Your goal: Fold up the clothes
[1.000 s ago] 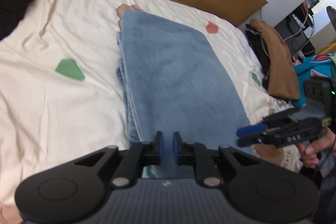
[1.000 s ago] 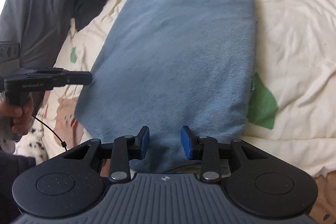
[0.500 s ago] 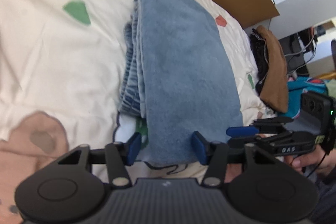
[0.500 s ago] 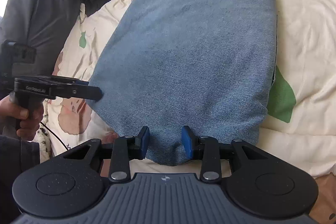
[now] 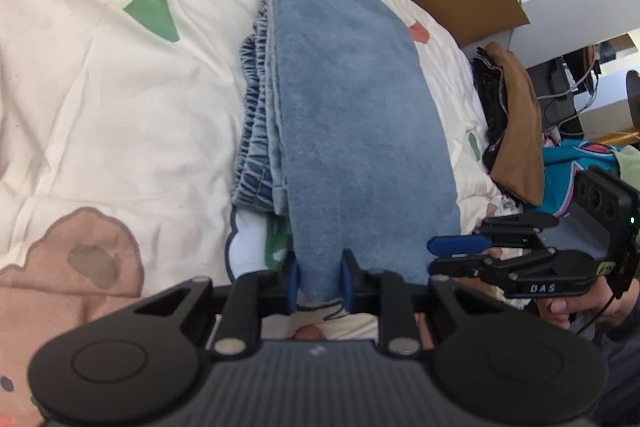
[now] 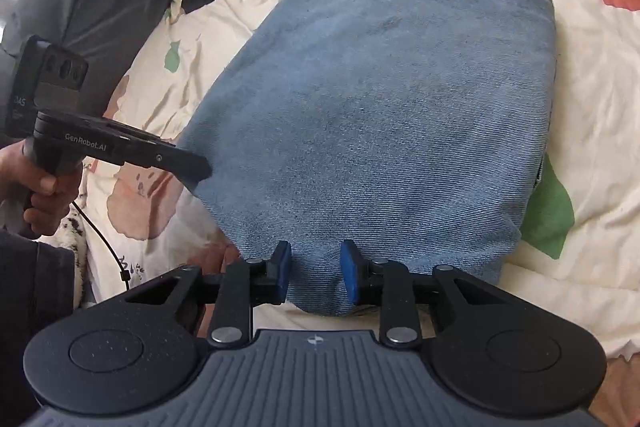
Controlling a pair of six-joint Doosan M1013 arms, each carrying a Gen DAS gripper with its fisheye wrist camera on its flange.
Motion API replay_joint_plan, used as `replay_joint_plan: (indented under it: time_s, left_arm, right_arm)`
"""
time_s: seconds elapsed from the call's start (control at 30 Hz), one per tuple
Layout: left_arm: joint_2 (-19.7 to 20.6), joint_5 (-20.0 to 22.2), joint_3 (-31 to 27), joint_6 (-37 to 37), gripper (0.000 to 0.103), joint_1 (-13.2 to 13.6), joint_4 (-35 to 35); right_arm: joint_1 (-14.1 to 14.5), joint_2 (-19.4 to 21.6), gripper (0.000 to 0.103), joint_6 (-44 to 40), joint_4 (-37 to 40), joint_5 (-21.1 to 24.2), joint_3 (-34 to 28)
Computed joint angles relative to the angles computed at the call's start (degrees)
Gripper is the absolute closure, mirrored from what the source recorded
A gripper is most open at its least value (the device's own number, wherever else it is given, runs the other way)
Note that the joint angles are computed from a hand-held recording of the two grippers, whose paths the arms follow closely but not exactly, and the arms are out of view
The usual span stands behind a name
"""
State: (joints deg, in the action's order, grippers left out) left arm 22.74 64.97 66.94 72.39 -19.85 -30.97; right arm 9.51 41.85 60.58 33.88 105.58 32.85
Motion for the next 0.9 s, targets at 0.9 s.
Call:
replay_joint_plan:
  time_s: [0.9]
  left_arm:
    - [1.2, 2.0, -2.1, -1.1, 0.081, 0.3, 4.6]
  right_arm:
    - [-0.3, 2.6, 0.075, -0.6, -5.0, -2.3, -5.9]
